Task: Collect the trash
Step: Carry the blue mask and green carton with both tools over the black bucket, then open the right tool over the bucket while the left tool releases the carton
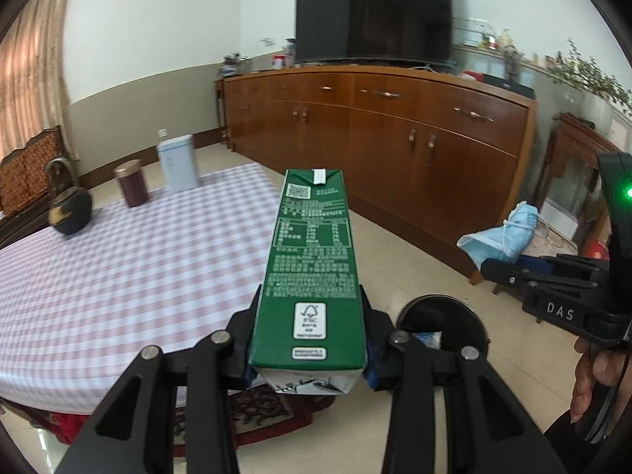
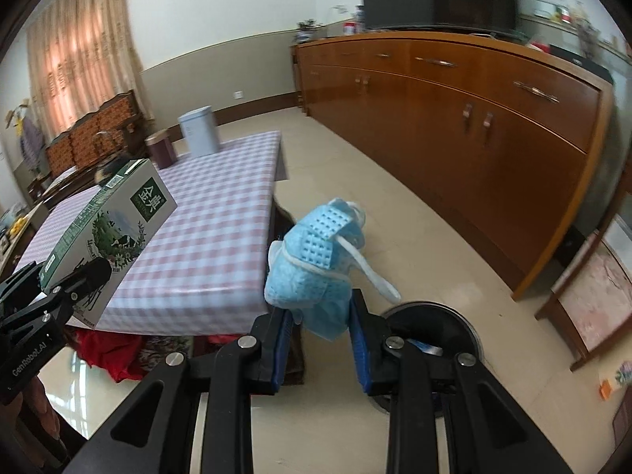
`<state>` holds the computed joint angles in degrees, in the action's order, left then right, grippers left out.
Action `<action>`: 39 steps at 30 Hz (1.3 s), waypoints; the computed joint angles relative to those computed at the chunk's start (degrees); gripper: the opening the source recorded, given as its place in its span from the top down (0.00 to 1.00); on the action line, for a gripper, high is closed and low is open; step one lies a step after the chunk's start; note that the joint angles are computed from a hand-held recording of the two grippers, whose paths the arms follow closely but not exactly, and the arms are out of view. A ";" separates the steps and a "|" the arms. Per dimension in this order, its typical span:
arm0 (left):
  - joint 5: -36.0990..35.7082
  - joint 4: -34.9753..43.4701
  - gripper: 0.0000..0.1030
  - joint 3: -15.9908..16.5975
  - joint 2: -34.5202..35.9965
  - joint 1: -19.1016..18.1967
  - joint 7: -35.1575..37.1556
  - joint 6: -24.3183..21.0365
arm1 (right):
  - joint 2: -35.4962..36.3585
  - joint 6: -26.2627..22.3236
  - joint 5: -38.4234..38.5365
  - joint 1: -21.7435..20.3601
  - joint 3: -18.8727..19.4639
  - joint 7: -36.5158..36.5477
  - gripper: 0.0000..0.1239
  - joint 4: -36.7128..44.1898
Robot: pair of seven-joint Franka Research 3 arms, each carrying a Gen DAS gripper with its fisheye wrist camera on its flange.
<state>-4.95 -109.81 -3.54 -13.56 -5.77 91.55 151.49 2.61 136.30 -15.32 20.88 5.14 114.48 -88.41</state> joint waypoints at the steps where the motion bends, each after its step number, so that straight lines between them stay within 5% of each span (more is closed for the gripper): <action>1: -0.58 0.18 0.61 -0.08 0.27 -0.47 0.47 0.05 | -0.89 -0.01 -0.34 -0.19 -0.24 0.60 0.76 -1.15; 21: -8.68 4.32 0.61 -4.16 7.41 -4.98 7.88 -2.61 | -11.55 1.45 -0.94 -9.16 -0.14 3.24 0.76 -17.51; 39: -6.45 13.47 0.61 -9.60 20.05 -5.48 6.68 -8.36 | -6.23 3.66 9.19 -12.15 -3.22 -10.51 0.76 -20.91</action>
